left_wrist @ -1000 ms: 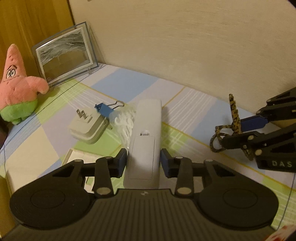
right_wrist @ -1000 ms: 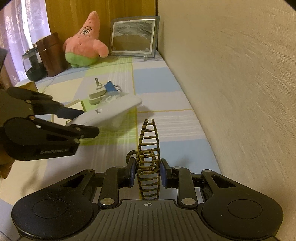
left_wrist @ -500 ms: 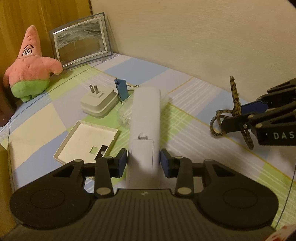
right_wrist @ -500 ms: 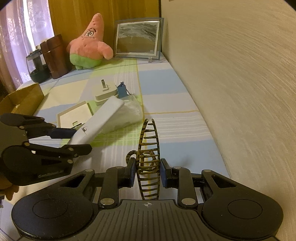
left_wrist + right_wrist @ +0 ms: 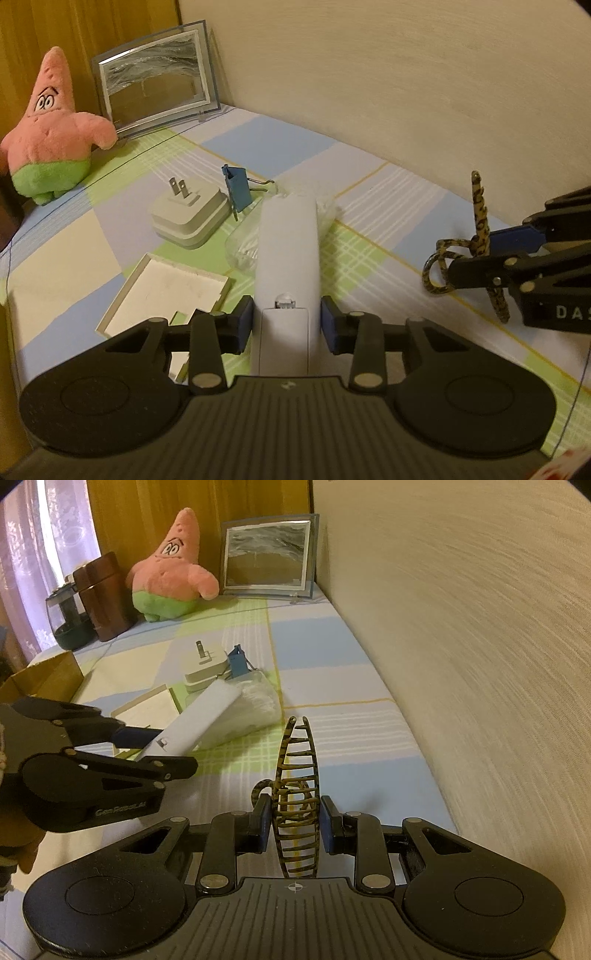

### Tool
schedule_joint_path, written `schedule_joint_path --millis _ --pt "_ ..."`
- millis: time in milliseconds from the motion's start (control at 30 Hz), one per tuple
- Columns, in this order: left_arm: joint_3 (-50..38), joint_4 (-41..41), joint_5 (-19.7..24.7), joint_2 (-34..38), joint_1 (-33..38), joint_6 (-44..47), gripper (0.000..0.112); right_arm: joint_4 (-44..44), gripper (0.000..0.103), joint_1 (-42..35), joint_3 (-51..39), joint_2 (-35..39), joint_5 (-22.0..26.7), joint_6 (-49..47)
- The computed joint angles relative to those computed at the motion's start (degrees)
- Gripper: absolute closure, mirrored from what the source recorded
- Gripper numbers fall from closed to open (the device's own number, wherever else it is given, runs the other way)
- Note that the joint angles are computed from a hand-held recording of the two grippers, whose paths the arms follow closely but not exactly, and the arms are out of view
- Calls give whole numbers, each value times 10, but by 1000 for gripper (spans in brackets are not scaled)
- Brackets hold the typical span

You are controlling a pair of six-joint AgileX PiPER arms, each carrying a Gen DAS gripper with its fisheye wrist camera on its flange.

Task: Organize rigid objects
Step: 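Carry the white remote and wooden ladder piece with both tools over the tray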

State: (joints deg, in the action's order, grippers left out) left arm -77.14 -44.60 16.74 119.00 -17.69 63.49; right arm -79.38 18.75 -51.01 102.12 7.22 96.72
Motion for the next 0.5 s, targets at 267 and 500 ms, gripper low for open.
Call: schedule_joint_path --millis 267,500 --pt "67 -27 9 -73 24 16 79 144 80 27 -7 -29 27 -109" --pt "143 -45 17 -171 58 22 79 215 80 84 -10 -77 78 -136"
